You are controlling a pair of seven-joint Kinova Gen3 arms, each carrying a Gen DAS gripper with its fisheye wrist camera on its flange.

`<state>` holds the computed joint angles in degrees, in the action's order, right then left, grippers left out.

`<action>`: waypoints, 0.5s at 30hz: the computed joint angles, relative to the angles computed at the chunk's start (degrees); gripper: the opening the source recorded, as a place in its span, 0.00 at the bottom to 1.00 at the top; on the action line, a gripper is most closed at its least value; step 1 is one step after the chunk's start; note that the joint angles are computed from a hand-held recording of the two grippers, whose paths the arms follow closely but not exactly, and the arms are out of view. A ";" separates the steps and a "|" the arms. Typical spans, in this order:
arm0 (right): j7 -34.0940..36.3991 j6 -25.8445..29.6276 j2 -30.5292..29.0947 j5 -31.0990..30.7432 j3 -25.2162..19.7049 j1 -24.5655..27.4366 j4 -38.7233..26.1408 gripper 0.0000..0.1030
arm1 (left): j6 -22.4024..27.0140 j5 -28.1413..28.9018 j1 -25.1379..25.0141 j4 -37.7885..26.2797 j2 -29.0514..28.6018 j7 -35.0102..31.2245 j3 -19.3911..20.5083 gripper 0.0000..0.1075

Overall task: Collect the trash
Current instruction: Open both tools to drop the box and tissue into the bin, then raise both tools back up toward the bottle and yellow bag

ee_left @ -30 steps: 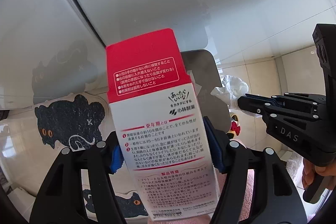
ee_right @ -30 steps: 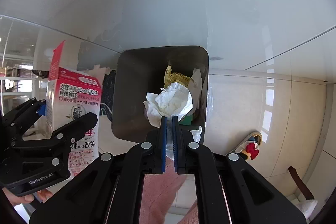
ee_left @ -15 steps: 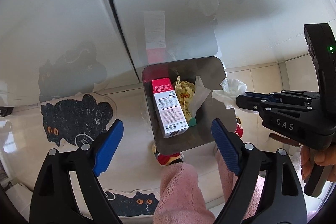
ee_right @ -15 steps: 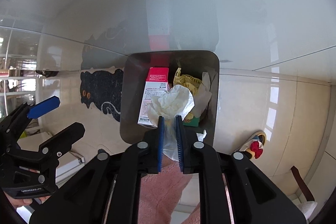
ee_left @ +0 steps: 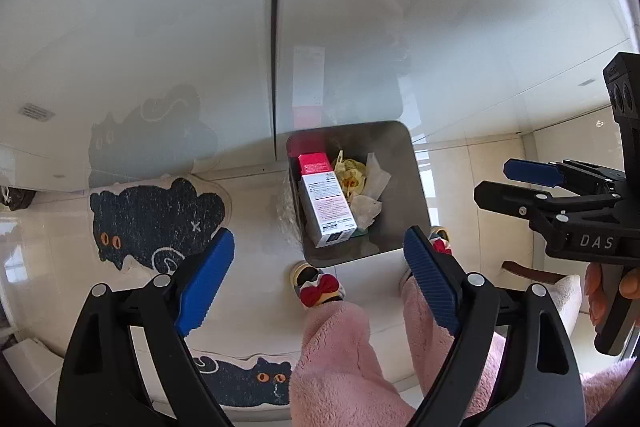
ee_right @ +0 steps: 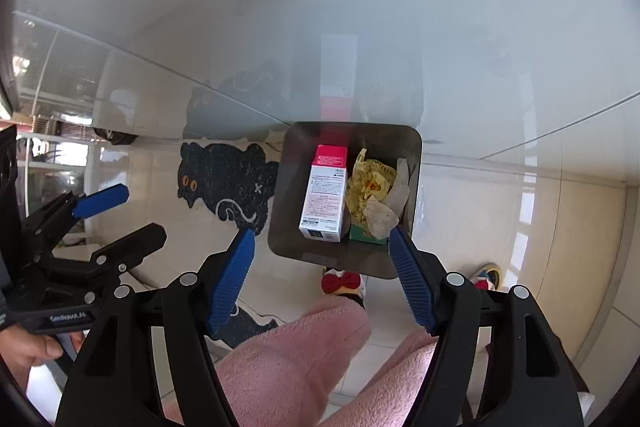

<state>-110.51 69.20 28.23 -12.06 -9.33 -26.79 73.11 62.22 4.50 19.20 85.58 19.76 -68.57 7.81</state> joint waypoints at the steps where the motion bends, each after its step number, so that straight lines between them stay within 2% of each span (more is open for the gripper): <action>1: 0.71 0.73 -1.40 0.02 -0.26 0.19 -0.25 0.75 | 0.49 0.00 0.19 -0.46 -1.11 0.04 0.18 0.78; 3: 0.81 2.86 -4.22 1.53 -0.49 0.06 -1.59 0.92 | 2.11 0.00 0.59 -2.46 -3.37 -0.04 0.63 0.81; 4: 1.11 2.81 -6.05 1.87 0.17 -0.32 -1.67 0.96 | 3.17 -0.39 0.99 -3.88 -4.30 0.07 0.82 0.82; 7: 2.24 5.51 -9.38 0.93 0.28 1.26 -4.77 0.97 | 6.90 -1.98 2.02 -8.83 -6.27 0.82 1.03 0.88; 10: 2.28 8.71 -11.10 -1.40 0.87 3.72 -9.45 0.97 | 9.85 -2.45 2.10 -14.03 -7.64 1.00 1.08 0.88; 15: 0.77 11.04 -12.74 1.80 2.29 4.02 -19.31 0.97 | 13.83 -5.20 2.54 -24.17 -7.48 0.95 0.79 0.88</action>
<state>-109.73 80.24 15.49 -10.26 -7.04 -22.76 53.80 76.05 -0.70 21.74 61.42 12.28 -67.62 8.60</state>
